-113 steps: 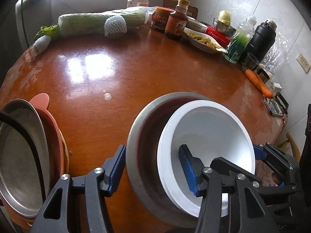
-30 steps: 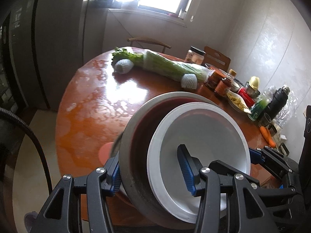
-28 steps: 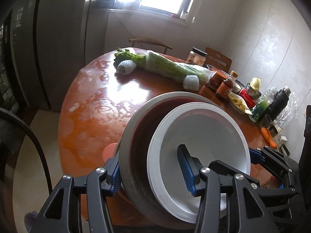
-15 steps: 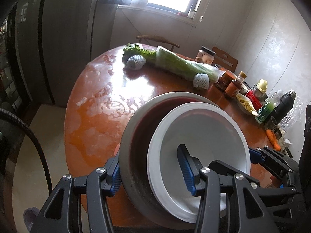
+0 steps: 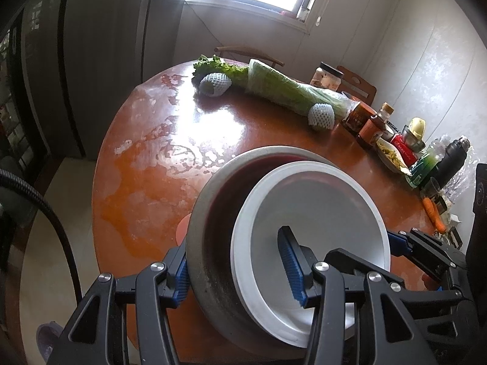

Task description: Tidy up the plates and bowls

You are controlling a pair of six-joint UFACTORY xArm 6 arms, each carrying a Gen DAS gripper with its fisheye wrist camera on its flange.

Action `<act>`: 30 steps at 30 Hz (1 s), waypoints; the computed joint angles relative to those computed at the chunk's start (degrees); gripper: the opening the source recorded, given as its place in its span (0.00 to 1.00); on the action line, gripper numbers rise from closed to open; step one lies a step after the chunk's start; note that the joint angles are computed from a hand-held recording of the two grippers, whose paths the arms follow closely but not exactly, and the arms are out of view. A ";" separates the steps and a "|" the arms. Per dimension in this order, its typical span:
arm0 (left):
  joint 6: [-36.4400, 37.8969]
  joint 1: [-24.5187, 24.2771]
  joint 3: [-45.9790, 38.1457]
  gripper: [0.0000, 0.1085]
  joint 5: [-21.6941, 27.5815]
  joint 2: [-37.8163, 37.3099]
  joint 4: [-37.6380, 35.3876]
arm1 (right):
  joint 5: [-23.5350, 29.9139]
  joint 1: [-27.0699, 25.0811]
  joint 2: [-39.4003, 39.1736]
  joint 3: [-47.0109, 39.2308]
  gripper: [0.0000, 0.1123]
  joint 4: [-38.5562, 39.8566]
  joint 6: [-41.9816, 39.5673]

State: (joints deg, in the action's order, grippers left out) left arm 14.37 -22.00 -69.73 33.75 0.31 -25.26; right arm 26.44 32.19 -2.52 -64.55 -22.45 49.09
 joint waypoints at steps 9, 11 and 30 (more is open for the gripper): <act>-0.33 -0.46 0.53 0.47 -1.81 0.33 1.43 | -1.25 -0.43 0.48 0.52 0.54 1.03 -0.74; -0.45 -0.59 0.79 0.47 -2.28 0.26 1.85 | -1.53 -0.53 0.55 0.68 0.54 1.09 -0.85; -1.97 -1.30 1.10 0.47 -3.61 0.72 4.57 | -1.18 -0.71 0.91 1.51 0.54 1.10 -1.22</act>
